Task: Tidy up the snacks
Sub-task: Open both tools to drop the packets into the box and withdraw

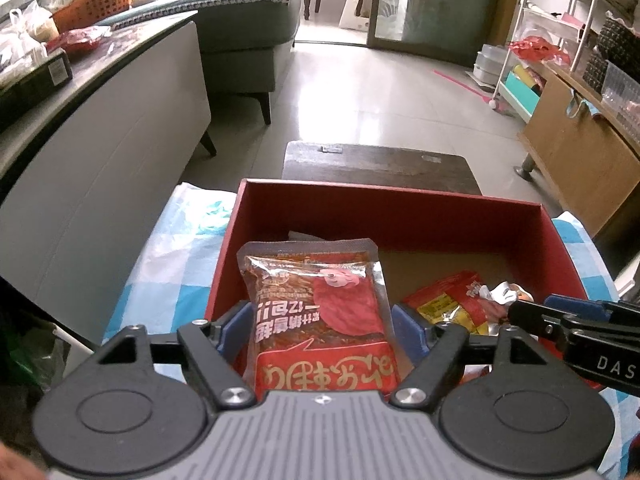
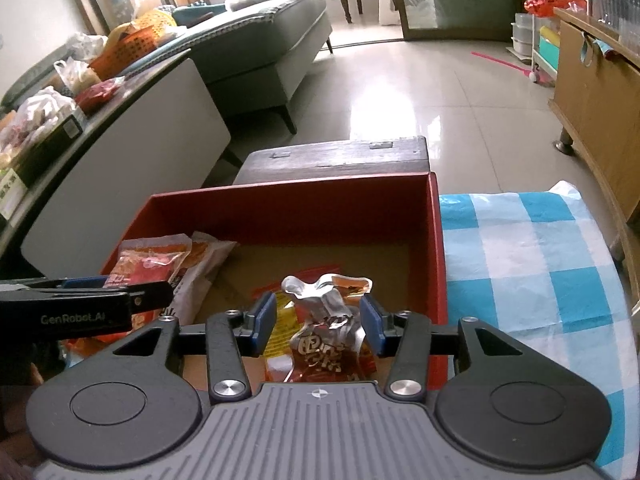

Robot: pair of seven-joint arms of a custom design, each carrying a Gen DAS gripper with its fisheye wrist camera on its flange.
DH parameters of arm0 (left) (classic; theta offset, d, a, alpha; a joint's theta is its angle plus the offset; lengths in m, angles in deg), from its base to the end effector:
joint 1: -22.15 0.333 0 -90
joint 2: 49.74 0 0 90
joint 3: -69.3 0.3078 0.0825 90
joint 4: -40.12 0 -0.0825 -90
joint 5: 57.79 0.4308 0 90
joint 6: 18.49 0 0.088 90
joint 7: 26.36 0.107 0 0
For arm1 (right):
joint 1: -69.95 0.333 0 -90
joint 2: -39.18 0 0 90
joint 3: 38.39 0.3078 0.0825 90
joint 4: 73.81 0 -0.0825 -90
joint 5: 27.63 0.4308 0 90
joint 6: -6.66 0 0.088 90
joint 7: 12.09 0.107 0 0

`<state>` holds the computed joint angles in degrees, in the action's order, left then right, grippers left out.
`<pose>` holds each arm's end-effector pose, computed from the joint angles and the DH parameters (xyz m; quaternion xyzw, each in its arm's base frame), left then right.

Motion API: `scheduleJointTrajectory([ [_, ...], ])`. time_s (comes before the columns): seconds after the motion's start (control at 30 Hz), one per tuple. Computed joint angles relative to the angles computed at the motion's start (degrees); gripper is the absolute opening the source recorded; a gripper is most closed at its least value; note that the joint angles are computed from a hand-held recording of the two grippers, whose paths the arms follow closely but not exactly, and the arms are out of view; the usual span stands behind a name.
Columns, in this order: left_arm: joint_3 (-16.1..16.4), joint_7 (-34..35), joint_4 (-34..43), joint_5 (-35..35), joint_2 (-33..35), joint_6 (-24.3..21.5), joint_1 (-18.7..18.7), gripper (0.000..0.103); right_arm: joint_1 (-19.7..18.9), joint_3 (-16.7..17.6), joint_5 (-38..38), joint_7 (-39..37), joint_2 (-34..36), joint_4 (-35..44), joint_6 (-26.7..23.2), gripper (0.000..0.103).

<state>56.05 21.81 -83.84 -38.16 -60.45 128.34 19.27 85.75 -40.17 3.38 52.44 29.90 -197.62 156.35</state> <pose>0.5594 -0.1726 0.5120 -0.7362 0.5975 -0.2271 0.2222 0.5755 0.1314 0.5065 -0.7537 0.5543 -0.0979 0.3393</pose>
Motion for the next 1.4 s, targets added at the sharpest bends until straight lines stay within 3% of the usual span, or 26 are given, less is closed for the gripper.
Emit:
scheduleJointTrajectory([
  [0.53,-0.8,-2.7,-0.7,3.9,-2.0,1.1,1.1,0.073,0.6,0.0,0.5,-0.9,-1.4,-0.8,0.2,0.063],
  [0.87,-1.5,-1.7,-2.4,2.6,-4.5,1.2,1.1,0.073,2.1,-0.4,-0.6,-0.9,-3.8,-2.3,0.6,0.064],
  [1.4,-2.9,1.5,-7.8,-1.6,-10.9,-0.6,0.9,0.073,3.5,-1.4,-6.5,2.3,-9.3,-7.0,-0.9,0.079],
])
